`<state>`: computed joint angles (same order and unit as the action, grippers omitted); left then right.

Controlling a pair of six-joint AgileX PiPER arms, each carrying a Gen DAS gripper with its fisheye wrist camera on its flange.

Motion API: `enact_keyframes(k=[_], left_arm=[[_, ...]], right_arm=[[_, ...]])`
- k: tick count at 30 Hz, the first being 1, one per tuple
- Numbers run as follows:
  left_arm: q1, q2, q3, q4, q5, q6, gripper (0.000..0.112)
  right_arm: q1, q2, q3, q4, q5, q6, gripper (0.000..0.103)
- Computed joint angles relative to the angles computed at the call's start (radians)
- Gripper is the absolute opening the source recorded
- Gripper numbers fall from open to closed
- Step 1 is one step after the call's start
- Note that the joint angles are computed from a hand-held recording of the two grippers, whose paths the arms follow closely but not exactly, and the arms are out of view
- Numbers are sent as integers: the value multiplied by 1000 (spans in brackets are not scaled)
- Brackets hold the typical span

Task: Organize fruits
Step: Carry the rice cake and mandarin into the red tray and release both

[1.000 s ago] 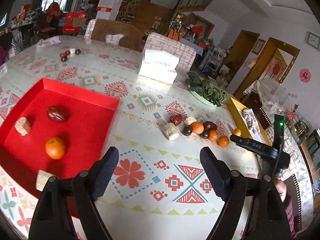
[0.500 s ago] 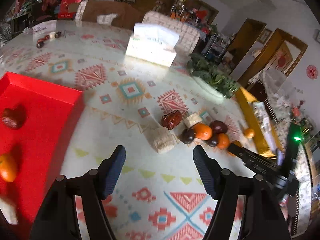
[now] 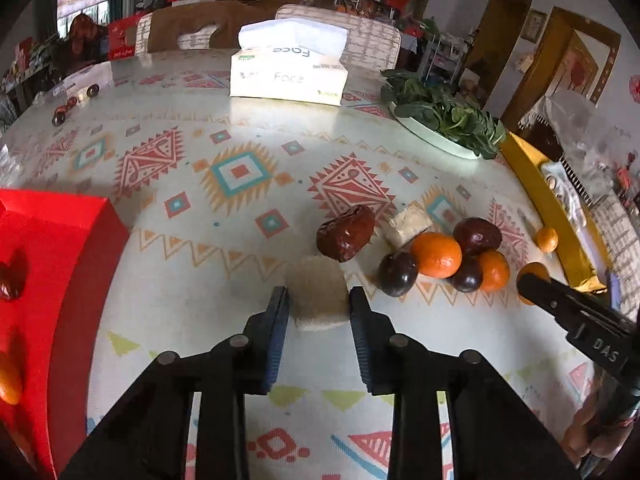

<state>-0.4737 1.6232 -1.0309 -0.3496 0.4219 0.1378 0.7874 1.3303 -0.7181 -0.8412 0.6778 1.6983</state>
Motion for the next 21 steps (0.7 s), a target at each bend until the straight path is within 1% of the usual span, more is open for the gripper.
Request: enact_keyframes(k=[1, 3, 4, 6, 7, 9, 10, 11, 12, 14, 15, 16, 17, 21], left_arm=[[9, -8, 7, -23, 0, 16, 30], [44, -59, 48, -123, 6, 101, 30], [74, -105, 83, -194, 12, 168, 30], [122, -178, 132, -279, 33, 247, 30], [161, -221, 160, -340, 57, 307, 30], [262, -316, 219, -442, 111, 412, 30], [321, -358, 245, -482, 141, 461, 30], [418, -408, 276, -531, 190, 530, 30], [476, -426, 286, -552, 220, 564, 30], [659, -453, 305, -608, 315, 662, 30], [743, -450, 305, -626, 357, 704, 30], [840, -444, 303, -634, 394, 745, 30], [907, -436, 296, -627, 409, 765, 30], [1074, -389, 283, -627, 405, 832, 30]], right_arm=[[-2, 0, 2, -2, -2, 3, 39], [-8, -12, 16, -9, -20, 14, 39], [-13, -18, 23, -10, -35, 16, 39], [-35, -53, 57, -16, -102, 31, 39], [-46, -66, 71, -20, -132, 39, 39], [-67, -93, 99, -29, -200, 56, 39], [-68, -97, 103, -34, -213, 63, 39], [-68, -102, 110, -44, -228, 74, 39], [-64, -107, 116, -62, -243, 92, 39], [-56, -103, 116, -85, -264, 106, 39], [-41, -98, 111, -98, -255, 120, 39], [-17, -86, 98, -110, -228, 135, 39], [-6, -75, 83, -105, -211, 127, 39], [97, -38, -8, -97, -118, 126, 39]])
